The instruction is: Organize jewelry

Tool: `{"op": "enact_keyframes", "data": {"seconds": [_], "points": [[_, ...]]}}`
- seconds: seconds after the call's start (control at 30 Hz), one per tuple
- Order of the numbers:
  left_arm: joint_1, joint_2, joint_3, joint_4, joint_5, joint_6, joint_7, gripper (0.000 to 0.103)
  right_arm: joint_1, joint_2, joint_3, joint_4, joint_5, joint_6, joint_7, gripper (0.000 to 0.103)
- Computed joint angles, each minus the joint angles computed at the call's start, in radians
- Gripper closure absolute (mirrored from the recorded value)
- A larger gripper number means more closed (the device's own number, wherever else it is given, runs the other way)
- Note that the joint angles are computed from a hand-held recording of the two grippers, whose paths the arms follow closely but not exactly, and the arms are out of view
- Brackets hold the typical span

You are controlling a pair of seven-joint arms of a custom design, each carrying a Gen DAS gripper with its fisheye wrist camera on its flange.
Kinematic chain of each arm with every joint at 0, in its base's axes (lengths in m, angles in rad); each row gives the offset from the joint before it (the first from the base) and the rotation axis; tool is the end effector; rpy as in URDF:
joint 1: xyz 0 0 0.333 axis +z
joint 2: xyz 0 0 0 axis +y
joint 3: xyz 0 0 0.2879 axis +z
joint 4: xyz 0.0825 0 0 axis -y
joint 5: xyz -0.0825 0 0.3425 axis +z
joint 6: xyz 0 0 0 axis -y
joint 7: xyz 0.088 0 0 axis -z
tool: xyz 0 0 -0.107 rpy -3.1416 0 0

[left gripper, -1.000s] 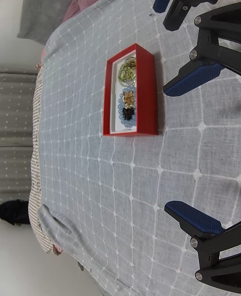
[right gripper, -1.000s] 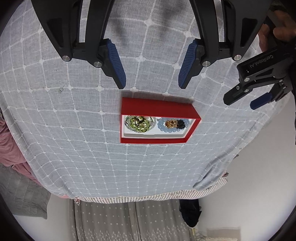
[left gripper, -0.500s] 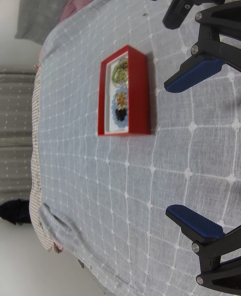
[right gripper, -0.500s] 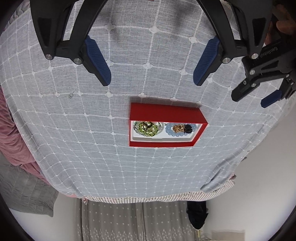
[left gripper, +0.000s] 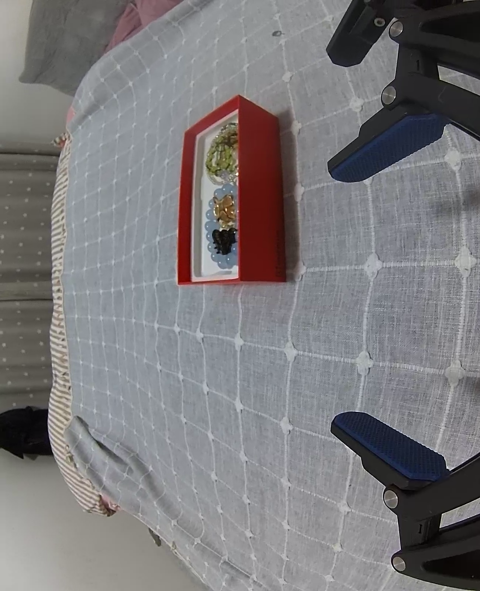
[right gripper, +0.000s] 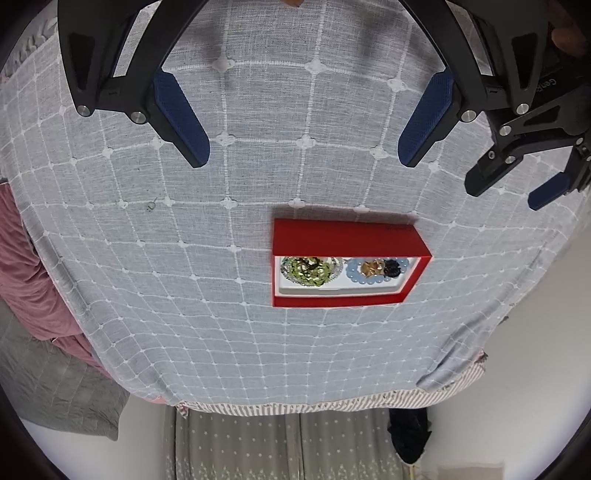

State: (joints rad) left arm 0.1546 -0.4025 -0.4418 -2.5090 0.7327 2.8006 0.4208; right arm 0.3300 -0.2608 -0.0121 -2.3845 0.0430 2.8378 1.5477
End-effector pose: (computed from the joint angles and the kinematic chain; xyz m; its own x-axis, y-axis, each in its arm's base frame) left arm 0.4069 -0.1631 0.4675 0.2145 -0.9767 -0.0060 -0.6561 -0.1396 -0.7416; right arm 0.4537 0.1466 0.4995 0.3080 -0.9511 -0.0246 -0.7239 -0.2175 -0.6548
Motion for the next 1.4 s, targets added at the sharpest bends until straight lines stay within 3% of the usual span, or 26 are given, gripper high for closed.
{"op": "enact_keyframes", "data": {"seconds": [1.4], "points": [[-0.019,0.012,0.016,0.011,0.054,-0.015,-0.054,0.001,0.0,-0.006,0.006,-0.013,-0.016,0.0,0.032,0.0]]}}
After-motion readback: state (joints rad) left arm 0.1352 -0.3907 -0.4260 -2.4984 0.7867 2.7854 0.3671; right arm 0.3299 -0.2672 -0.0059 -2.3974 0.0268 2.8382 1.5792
